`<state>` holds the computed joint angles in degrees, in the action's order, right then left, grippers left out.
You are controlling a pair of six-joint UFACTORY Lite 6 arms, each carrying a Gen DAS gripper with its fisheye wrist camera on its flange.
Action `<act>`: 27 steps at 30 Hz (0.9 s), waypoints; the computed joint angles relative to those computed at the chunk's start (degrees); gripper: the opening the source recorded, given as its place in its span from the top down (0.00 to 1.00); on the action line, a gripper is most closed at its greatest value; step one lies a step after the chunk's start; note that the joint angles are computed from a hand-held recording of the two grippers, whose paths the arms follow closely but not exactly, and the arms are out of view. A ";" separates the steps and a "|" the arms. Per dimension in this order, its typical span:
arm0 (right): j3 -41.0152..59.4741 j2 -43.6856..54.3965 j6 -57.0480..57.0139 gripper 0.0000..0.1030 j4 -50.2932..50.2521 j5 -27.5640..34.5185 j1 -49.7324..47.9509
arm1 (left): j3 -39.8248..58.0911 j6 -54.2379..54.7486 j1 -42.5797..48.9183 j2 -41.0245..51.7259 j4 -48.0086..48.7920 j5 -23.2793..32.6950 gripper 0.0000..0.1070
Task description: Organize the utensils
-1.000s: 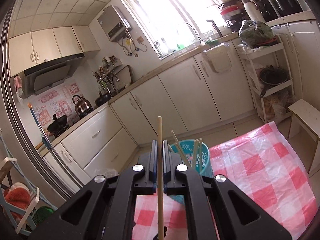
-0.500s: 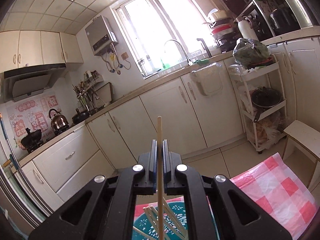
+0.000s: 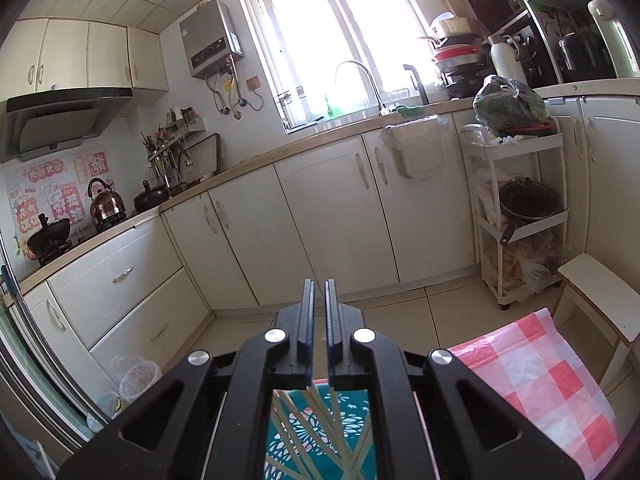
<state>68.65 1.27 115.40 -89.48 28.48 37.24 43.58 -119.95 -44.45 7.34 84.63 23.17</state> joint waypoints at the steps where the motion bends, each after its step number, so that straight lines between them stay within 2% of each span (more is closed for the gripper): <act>1: -0.55 -0.62 -2.18 0.92 1.73 -0.17 0.61 | -0.19 -0.53 0.07 -0.15 0.42 -0.15 0.11; 3: -1.59 -1.61 -7.30 0.77 6.06 0.30 2.49 | -0.91 -2.28 0.65 -0.71 2.10 -0.85 0.11; 5: -4.29 -4.17 -12.01 0.74 10.74 1.90 5.37 | -1.73 -4.26 1.72 -1.51 4.19 -2.43 0.11; 7: -7.41 -7.94 -17.58 0.66 16.81 4.83 9.39 | -2.96 -5.22 3.28 -3.18 4.97 -4.30 0.11; 9: -10.57 -12.38 -20.58 0.37 22.11 11.07 14.86 | -4.03 -0.53 3.26 -5.66 -0.53 -3.24 0.11; 10: -12.23 -14.69 -21.33 0.26 24.83 15.21 18.29 | -4.69 4.63 2.74 -7.66 -5.89 -1.98 0.11; 13: -15.48 -19.11 -25.85 0.18 36.04 25.52 26.58 | -7.51 17.30 -0.65 -17.14 -19.44 3.01 0.11; 17: -19.75 -23.45 -24.54 0.12 48.98 34.85 35.29 | -7.64 28.67 -10.76 -29.50 -30.75 17.04 0.11; 20: -20.76 -26.64 -17.59 0.09 53.71 40.10 44.14 | -5.53 32.75 -19.42 -36.72 -37.17 27.84 0.11; 23: -18.52 -28.92 -3.42 0.07 51.01 48.61 58.55 | -0.93 30.00 -32.78 -40.38 -39.42 42.82 0.11; 27: -7.27 -22.14 10.81 0.07 47.76 63.00 76.95 | 7.83 21.16 -53.61 -40.03 -40.22 62.20 0.11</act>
<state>61.38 -20.87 126.21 -41.72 91.48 114.20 51.42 -98.78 -98.06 -32.69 44.41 85.37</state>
